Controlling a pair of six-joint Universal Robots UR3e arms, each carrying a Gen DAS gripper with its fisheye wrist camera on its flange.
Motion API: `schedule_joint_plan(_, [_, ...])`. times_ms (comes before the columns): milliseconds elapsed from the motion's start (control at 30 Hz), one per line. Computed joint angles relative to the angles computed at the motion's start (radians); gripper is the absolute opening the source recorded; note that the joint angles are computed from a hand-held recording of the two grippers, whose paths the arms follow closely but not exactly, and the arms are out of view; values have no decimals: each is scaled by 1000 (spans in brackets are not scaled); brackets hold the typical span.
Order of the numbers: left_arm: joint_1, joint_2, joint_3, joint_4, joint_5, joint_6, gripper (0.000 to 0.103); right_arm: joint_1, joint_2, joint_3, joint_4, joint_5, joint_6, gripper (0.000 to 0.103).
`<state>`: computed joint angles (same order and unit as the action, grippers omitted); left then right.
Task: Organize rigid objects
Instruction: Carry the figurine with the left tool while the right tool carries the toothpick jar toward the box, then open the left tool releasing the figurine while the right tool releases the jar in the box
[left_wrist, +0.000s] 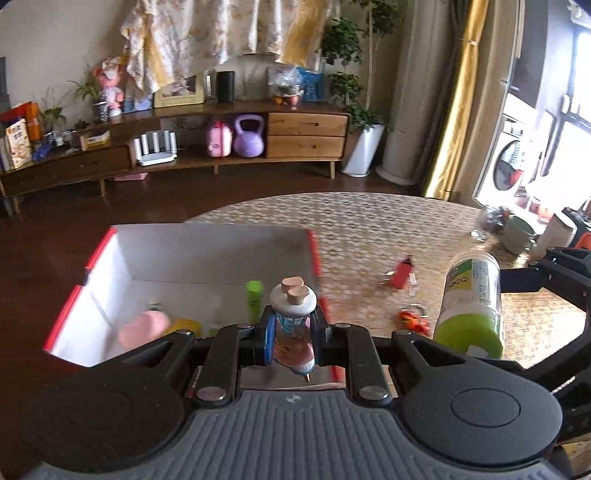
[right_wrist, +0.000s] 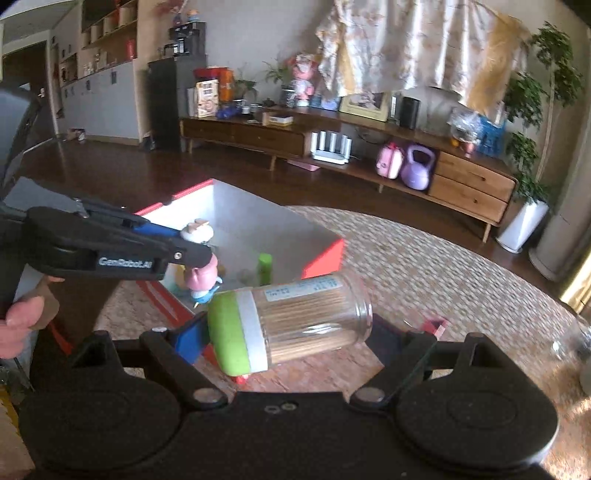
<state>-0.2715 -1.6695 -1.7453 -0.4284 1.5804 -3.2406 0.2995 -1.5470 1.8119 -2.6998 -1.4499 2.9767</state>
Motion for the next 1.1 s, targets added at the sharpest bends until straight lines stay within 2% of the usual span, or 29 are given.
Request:
schedule_joint_plan(267, [149,41,-38,-19,-57,77,19,107,213,-220,16,-51,5,88])
schedule_joint_plan(467, [232,-7,-1,-42,-73,118,19,136,348,-338,10,-68,9,88])
schedule_joint_plan(967, [254,-325,293,-98,36,175,19,182,703,-747,154,-80,52,88])
schedule_joint_plan(1100, [239,-400,394,-138,30,174,19,188,752,-807,188,-93,48,88])
